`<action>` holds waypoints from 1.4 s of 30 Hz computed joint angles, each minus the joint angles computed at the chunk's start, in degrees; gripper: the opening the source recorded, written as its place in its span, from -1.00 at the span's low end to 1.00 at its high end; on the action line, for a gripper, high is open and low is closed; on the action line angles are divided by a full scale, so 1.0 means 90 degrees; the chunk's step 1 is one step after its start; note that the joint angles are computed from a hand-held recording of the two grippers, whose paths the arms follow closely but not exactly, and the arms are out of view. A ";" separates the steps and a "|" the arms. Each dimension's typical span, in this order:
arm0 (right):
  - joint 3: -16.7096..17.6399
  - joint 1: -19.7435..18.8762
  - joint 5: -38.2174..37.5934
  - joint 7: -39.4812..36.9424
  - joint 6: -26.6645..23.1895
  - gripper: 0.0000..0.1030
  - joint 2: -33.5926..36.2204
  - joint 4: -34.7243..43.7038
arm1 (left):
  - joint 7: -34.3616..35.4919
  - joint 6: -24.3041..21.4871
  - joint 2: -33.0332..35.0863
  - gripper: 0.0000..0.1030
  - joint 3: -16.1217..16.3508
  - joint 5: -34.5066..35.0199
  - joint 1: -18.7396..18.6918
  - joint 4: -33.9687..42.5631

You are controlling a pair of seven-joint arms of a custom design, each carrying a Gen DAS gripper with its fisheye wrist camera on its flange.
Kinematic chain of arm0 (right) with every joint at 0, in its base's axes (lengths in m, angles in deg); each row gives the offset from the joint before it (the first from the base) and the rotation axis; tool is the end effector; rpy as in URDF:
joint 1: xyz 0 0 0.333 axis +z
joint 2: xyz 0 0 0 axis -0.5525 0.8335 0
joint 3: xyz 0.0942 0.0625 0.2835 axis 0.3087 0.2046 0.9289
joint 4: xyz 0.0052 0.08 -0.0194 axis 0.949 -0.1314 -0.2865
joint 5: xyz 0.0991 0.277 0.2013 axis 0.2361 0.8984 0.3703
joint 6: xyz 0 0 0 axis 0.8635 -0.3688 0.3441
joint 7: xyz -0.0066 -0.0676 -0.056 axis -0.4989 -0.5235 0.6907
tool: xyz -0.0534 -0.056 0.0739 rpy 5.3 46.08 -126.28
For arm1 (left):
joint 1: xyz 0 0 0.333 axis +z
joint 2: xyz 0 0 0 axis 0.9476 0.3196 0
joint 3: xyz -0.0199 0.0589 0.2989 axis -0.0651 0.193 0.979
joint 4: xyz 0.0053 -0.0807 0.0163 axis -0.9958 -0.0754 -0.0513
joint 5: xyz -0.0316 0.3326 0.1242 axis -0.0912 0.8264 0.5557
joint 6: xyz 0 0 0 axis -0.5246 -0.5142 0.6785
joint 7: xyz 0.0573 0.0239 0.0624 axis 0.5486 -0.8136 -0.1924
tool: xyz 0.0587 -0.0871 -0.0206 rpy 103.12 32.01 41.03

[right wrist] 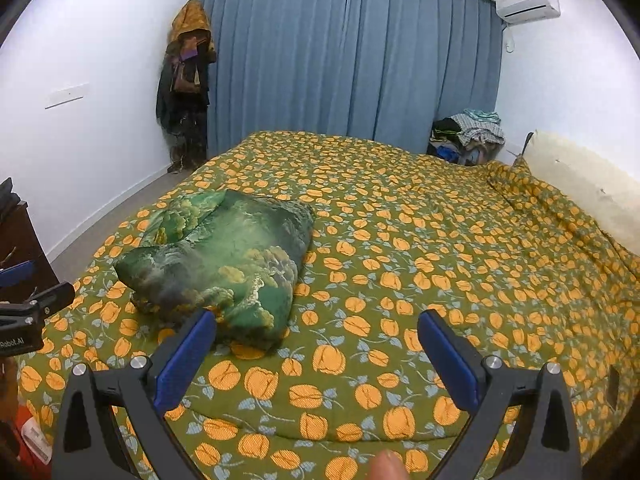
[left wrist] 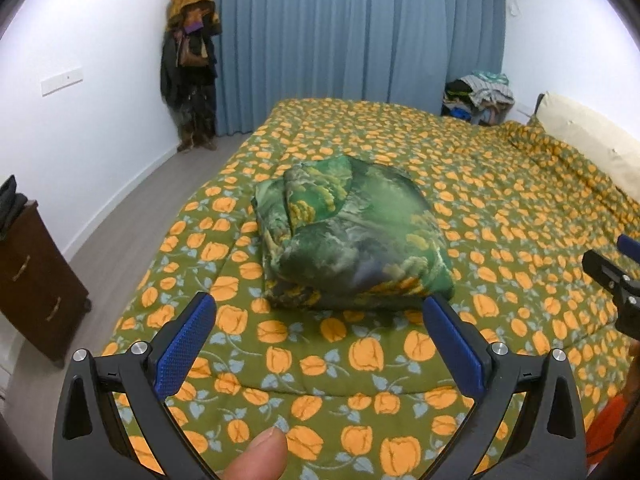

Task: Fold large clothes

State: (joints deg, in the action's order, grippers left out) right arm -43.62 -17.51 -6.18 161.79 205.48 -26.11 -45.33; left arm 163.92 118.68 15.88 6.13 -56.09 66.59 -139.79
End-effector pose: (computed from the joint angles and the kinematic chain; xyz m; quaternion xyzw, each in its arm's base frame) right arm 0.5066 0.2086 0.6820 -0.5981 0.6410 -0.4055 0.2586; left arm 0.5826 -0.1344 0.6659 -0.5779 0.6802 -0.3592 0.2726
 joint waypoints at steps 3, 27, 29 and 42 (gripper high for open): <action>0.0017 -0.0016 -0.0027 0.0115 0.0067 0.98 -0.0150 -0.0130 | -0.0169 0.0055 -0.0070 0.99 0.0006 0.0159 -0.0034 -0.0088; 0.0350 -0.0072 0.0384 0.0105 -0.0098 0.99 -0.0646 -0.0670 | -0.2204 -0.0275 -0.1077 0.99 -0.0160 0.1680 -0.0013 -0.0794; 0.0367 -0.0033 0.0522 0.0021 -0.0170 0.99 -0.0667 -0.0660 | -0.2325 -0.0406 -0.1143 0.99 -0.0205 0.1842 0.0013 -0.0822; 0.0529 0.0143 0.0633 -0.0295 -0.0791 0.99 -0.0651 -0.0442 | -0.2242 -0.0857 -0.1248 0.99 -0.0261 0.1835 -0.0026 -0.0788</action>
